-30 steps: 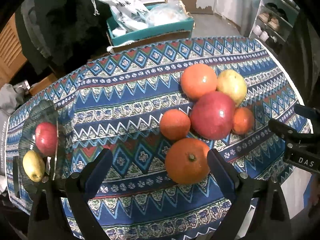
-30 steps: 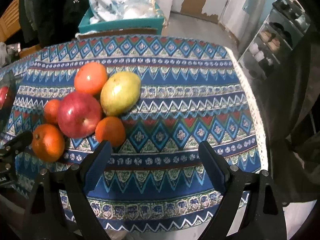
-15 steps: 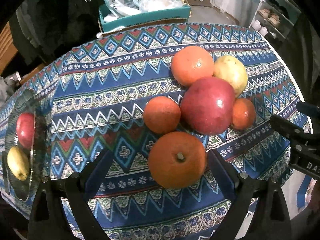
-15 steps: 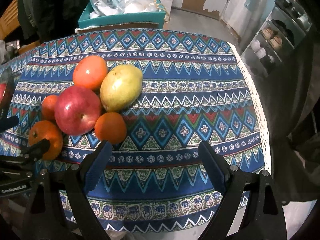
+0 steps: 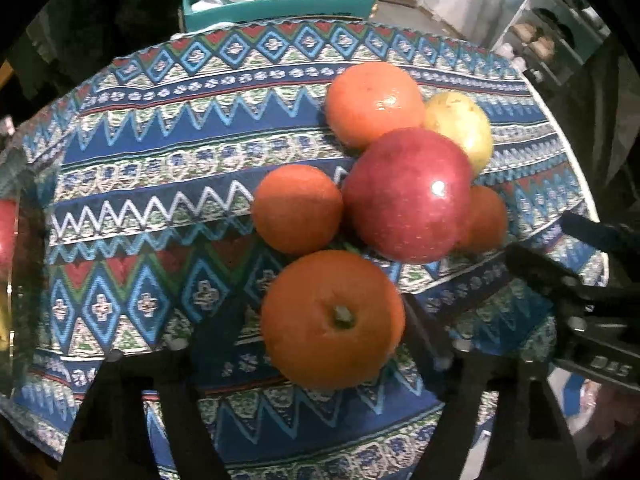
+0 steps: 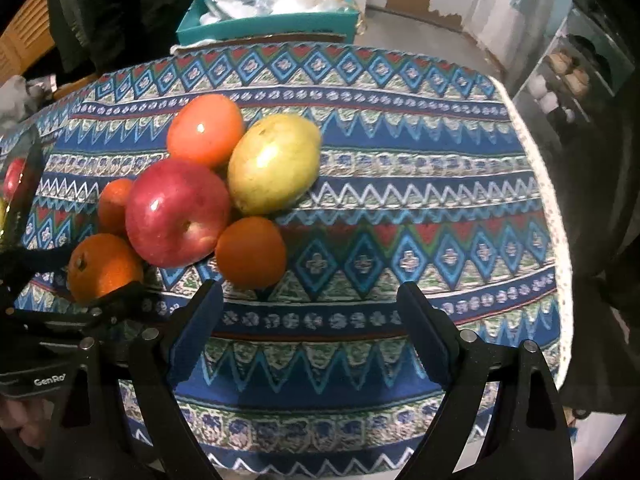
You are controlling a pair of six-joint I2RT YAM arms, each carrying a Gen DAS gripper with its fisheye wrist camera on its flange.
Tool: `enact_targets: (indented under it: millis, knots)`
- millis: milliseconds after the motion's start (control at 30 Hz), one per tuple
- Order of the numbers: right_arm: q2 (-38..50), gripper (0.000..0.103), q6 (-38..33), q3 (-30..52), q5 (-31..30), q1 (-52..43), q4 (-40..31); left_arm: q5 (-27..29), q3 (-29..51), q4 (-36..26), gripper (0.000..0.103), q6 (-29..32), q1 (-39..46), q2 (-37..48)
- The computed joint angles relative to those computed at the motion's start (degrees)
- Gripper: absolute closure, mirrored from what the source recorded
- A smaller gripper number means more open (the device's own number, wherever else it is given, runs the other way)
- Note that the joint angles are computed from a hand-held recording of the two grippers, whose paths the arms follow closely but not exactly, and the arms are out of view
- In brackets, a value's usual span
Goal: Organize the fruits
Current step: 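Grasp the large orange with the left tool, then grasp an orange with the right tool while the left tool holds the large orange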
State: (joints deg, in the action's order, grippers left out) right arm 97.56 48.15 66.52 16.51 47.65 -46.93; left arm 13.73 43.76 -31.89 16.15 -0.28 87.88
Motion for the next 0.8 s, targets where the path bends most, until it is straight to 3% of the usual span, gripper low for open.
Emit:
enact_targets:
  millis: [100, 467, 667, 767, 800]
  knots:
    - [1.4, 0.015, -1.0, 0.4, -0.5, -0.2, 1.5, -3.0, -1.0, 0.9, 0.036, -0.6, -1.5, -1.6]
    - [8.4, 0.019, -6.6, 3.9, -2.8, -1.2, 4.9, -3.9, -0.5, 0.2, 0.037, 2.7, 2.5, -2.3]
    - [9.5, 0.035, -7.6, 2.7, -5.7, -2.8, 8.3, -2.5, 0.7, -0.6, 0.037, 4.6, 5.9, -1.3]
    - [9.8, 0.049, -8.1, 1.5, -8.2, -3.9, 11.5, -2.5, 0.5, -0.6, 0.037, 4.7, 5.8, -1.6]
    - [9.6, 0.058, -8.3, 0.9, -8.9, -4.0, 12.5, -2.6, 0.4, -0.6, 0.037, 4.7, 5.7, -1.8]
